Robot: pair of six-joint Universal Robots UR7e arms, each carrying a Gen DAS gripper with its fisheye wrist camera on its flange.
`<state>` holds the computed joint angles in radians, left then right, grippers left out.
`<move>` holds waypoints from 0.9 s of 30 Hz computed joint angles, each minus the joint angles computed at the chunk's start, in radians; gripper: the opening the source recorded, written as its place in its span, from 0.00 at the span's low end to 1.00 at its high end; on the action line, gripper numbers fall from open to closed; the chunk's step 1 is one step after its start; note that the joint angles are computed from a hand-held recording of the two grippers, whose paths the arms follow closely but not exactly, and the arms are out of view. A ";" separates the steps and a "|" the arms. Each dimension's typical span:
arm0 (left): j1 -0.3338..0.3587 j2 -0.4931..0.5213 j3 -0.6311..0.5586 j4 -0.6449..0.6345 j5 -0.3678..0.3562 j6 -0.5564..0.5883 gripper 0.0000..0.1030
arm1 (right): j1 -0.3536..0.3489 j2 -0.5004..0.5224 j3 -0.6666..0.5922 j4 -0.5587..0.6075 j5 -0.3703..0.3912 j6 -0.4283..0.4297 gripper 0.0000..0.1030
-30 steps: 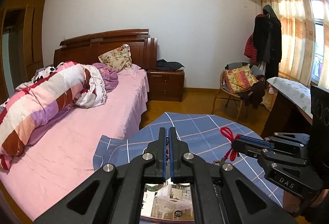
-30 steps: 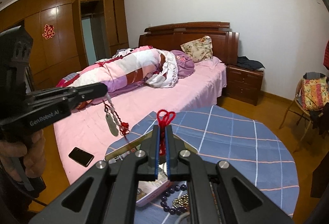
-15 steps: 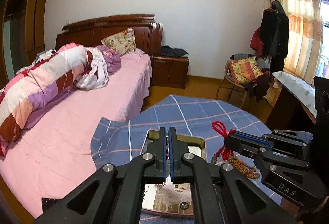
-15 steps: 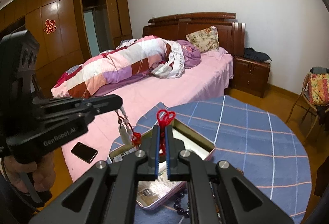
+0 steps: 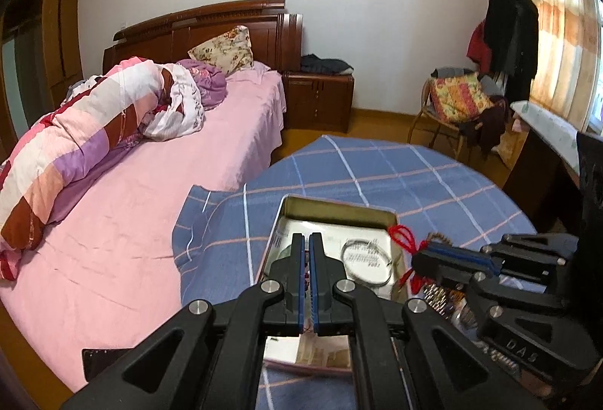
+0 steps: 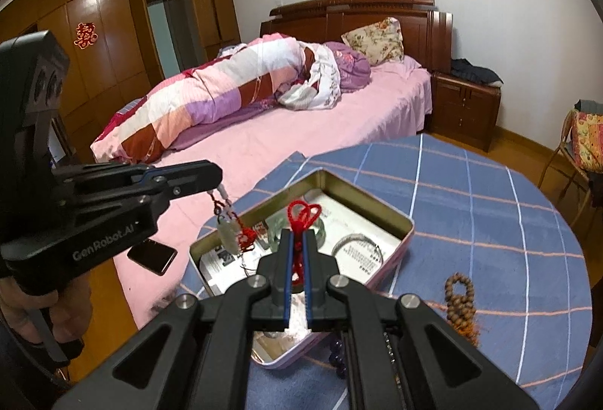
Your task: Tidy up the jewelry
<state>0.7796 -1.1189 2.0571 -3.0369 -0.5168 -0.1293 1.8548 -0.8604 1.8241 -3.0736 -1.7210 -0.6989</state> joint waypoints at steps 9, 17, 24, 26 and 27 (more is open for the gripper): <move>0.019 0.019 0.003 0.034 -0.019 -0.027 0.01 | -0.004 0.011 0.005 0.013 -0.020 0.006 0.07; 0.037 0.034 -0.002 0.085 -0.019 -0.071 0.01 | -0.014 0.024 0.008 0.018 -0.040 0.012 0.07; 0.054 0.044 -0.008 0.108 -0.028 -0.085 0.01 | -0.019 0.036 0.005 0.024 -0.064 0.009 0.07; 0.066 0.040 -0.009 0.126 -0.037 -0.101 0.01 | -0.020 0.038 0.004 0.025 -0.069 0.011 0.07; 0.069 0.040 -0.009 0.135 -0.033 -0.105 0.01 | -0.021 0.039 0.004 0.024 -0.072 0.011 0.07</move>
